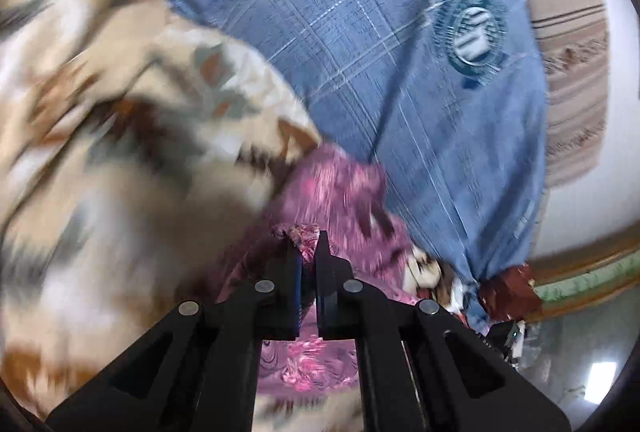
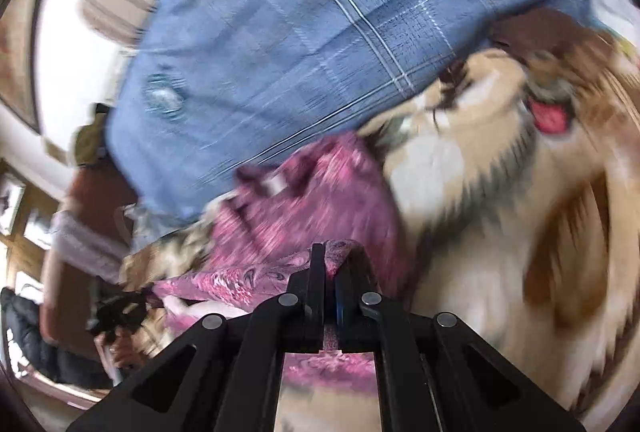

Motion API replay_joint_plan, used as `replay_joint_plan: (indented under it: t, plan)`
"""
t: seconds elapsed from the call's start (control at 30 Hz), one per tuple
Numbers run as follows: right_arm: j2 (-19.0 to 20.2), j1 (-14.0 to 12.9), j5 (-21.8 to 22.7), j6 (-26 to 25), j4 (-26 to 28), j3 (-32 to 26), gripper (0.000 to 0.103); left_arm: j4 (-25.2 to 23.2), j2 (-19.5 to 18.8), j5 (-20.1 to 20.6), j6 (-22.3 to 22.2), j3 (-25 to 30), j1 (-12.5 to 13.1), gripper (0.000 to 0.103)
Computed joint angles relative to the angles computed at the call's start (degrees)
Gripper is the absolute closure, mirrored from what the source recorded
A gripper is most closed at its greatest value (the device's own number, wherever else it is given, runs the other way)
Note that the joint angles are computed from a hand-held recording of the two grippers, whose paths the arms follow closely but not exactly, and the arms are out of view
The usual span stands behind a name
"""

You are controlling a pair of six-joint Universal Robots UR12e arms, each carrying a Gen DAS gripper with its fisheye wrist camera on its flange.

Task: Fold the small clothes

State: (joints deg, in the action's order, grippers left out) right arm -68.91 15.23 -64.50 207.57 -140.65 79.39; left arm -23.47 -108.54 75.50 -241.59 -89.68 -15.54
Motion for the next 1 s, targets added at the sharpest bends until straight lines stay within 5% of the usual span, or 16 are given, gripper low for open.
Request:
replay_joint_plan:
  t: [0.27,0.37,0.43,0.5,0.6,0.67,0.77,0.8,0.9,1.0]
  plan:
    - [15.9,0.2,-4.5,2.4,9.5,-19.2,0.094,-8.4,-10.0,0.5,0.0,9.2,2.2,0.092]
    - [17.9,0.3,-3.7,1.4,12.1,-21.0,0.088,-3.9,-8.7,-0.6,-1.1,5.7,2.3,0.07]
    - [16.1,0.7,-5.0,1.1,8.5,-18.4,0.071,-4.8,-6.9,4.6,-0.5,4.9,1.4,0.054]
    - [13.0,1.7,-8.9,0.6,2.5,-14.5,0.033,-3.2,-5.3,8.0,0.7,4.5,0.7,0.051]
    - [10.3,2.6,-5.6,-1.0,-3.5,-11.0,0.033,-4.1,-4.8,8.7,4.0,6.0,-1.4,0.046]
    - [10.6,3.3,1.5,-3.2,-0.7,-11.6,0.034,-5.0,-6.4,4.7,5.0,7.9,-2.4,0.045]
    - [13.4,5.6,4.7,-4.6,7.2,-14.8,0.044,-4.9,-9.8,-5.8,4.6,9.7,-3.5,0.045]
    - [14.1,6.1,4.7,-4.3,8.5,-15.1,0.053,-6.3,-10.6,-6.4,4.9,10.2,-4.1,0.045]
    - [15.8,6.4,6.2,0.3,9.1,-15.0,0.058,-9.7,-11.9,-4.0,7.9,12.0,-4.9,0.047]
    - [16.8,5.8,6.0,5.9,4.8,-14.5,0.059,-2.4,-12.8,-7.7,0.9,10.5,-3.2,0.047]
